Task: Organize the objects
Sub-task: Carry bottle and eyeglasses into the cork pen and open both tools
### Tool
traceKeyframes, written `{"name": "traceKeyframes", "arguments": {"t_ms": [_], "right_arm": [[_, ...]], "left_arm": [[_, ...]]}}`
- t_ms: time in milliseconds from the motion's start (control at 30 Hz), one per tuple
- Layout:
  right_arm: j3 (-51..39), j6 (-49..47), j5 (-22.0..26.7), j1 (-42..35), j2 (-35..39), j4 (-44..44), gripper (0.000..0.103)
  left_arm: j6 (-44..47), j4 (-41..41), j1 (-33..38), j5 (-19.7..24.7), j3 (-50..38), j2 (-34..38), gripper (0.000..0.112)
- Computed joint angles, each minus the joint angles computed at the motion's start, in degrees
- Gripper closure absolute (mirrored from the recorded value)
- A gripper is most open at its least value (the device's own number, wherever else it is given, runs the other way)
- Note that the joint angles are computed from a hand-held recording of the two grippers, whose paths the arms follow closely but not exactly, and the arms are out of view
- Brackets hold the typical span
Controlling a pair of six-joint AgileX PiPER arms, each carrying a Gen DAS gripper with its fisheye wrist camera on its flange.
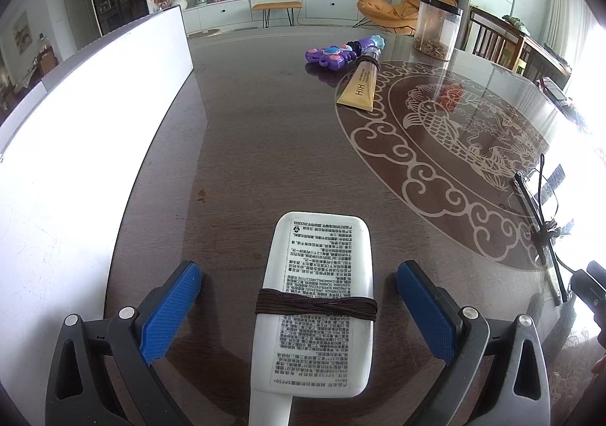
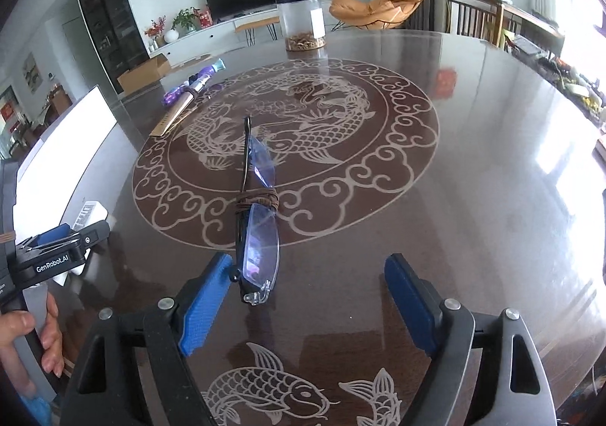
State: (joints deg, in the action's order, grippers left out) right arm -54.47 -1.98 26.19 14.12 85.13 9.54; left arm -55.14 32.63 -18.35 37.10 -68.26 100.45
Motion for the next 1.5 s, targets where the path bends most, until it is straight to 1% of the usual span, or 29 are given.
{"name": "traceKeyframes", "arguments": {"t_ms": [100,133,167,200,233,267,300,367,400,433,467,500,533,567,600,667,733,800,867,933,1000,1100,1133,1200,1300,1400,1467,1500], "right_arm": [[0.1,-6.2,0.7,-1.9,-0.1,6.9,0.020],[-0.2,-9.5,1.8,-3.2,0.0,10.9,0.020],[-0.7,-10.7,2.4,-3.6,0.5,12.6,0.020],[-1.9,-11.4,4.2,-4.1,1.1,13.6,0.020],[-3.1,-10.5,5.4,-3.9,1.7,12.7,0.020],[-4.2,-9.5,6.1,-3.3,2.5,11.6,0.020],[-7.3,-8.2,8.3,-2.0,4.4,9.5,0.020],[-12.3,-5.6,11.4,0.6,7.4,5.3,0.020],[-16.5,-3.4,14.0,2.9,9.9,1.2,0.020],[-19.0,-2.5,15.5,4.1,11.4,-0.8,0.020],[-22.4,-1.9,18.0,5.5,13.6,-3.0,0.021],[-24.0,-1.5,19.2,6.2,14.9,-4.2,0.028],[-26.1,-0.4,21.1,7.1,16.6,-6.3,0.052],[-26.8,0.9,21.8,7.6,17.3,-8.1,0.067],[-26.4,1.2,21.2,7.8,17.1,-8.9,0.073],[-25.5,0.0,21.7,6.3,16.3,-6.4,0.075],[-22.4,-2.5,20.6,3.5,13.4,-1.1,0.075],[-20.7,-5.7,20.9,0.8,11.1,4.6,0.075],[-19.4,-8.2,21.5,-1.1,8.4,9.1,0.075],[-19.5,-9.2,22.8,-1.9,6.9,12.0,0.075],[-20.3,-8.7,23.6,-1.0,5.6,13.3,0.075],[-22.9,-7.0,25.0,2.5,4.1,14.8,0.075],[-24.6,-5.8,25.2,4.2,4.4,14.8,0.075],[-27.5,-4.3,25.4,7.9,4.5,16.0,0.075],[-32.6,-2.2,25.1,15.1,5.9,18.5,0.075],[-42.7,0.6,26.4,23.0,11.8,19.5,0.075],[-53.9,3.1,29.9,28.2,19.0,19.6,0.075],[-58.0,4.1,31.2,29.9,21.6,19.0,0.075]], "left_arm": [[0.6,-0.4,0.1,0.1,-0.1,0.0,0.009],[2.0,-1.3,0.3,0.2,-0.4,0.1,0.009],[4.2,-2.9,0.7,0.4,-0.8,0.1,0.009],[8.7,-6.2,1.3,1.0,-1.7,0.2,0.009],[13.3,-9.6,2.1,2.1,-2.9,0.5,0.009],[18.2,-13.4,2.9,4.3,-4.7,1.1,0.009],[20.9,-15.4,3.4,5.7,-5.8,1.4,0.009],[23.4,-17.4,4.1,7.5,-7.1,1.8,0.009],[23.4,-17.3,4.1,7.4,-6.9,1.6,0.009],[22.7,-16.5,3.9,6.6,-6.1,1.2,0.012],[21.3,-15.1,3.6,5.5,-5.0,0.5,0.027],[20.2,-13.8,3.2,4.3,-4.0,-0.4,0.039],[20.0,-13.4,2.9,3.9,-3.7,-0.7,0.059],[18.7,-11.7,2.3,4.8,-4.0,-0.7,0.059],[18.3,-11.6,2.4,4.4,-3.6,-0.9,0.059],[17.0,-11.8,2.6,3.0,-1.8,-2.2,0.059],[16.9,-13.4,2.7,1.8,0.3,-4.1,0.059],[17.9,-16.2,2.6,-0.8,3.6,-7.1,0.059],[16.5,-15.5,1.3,-2.6,6.4,-10.3,0.059],[15.7,-15.3,0.4,-3.3,7.8,-12.5,0.059],[16.0,-16.3,-0.3,-3.3,8.5,-15.7,0.059],[17.2,-17.7,0.0,-1.8,8.1,-20.8,0.059],[18.6,-18.7,0.9,-1.1,8.0,-22.8,0.059],[21.7,-21.2,3.8,1.6,6.9,-27.2,0.059],[28.1,-25.5,10.5,6.5,5.2,-32.9,0.059],[36.0,-28.8,21.1,10.4,3.6,-35.4,0.059],[40.8,-29.4,28.8,12.6,3.4,-36.2,0.059],[44.8,-31.2,33.9,13.6,3.2,-35.9,0.059]]}}
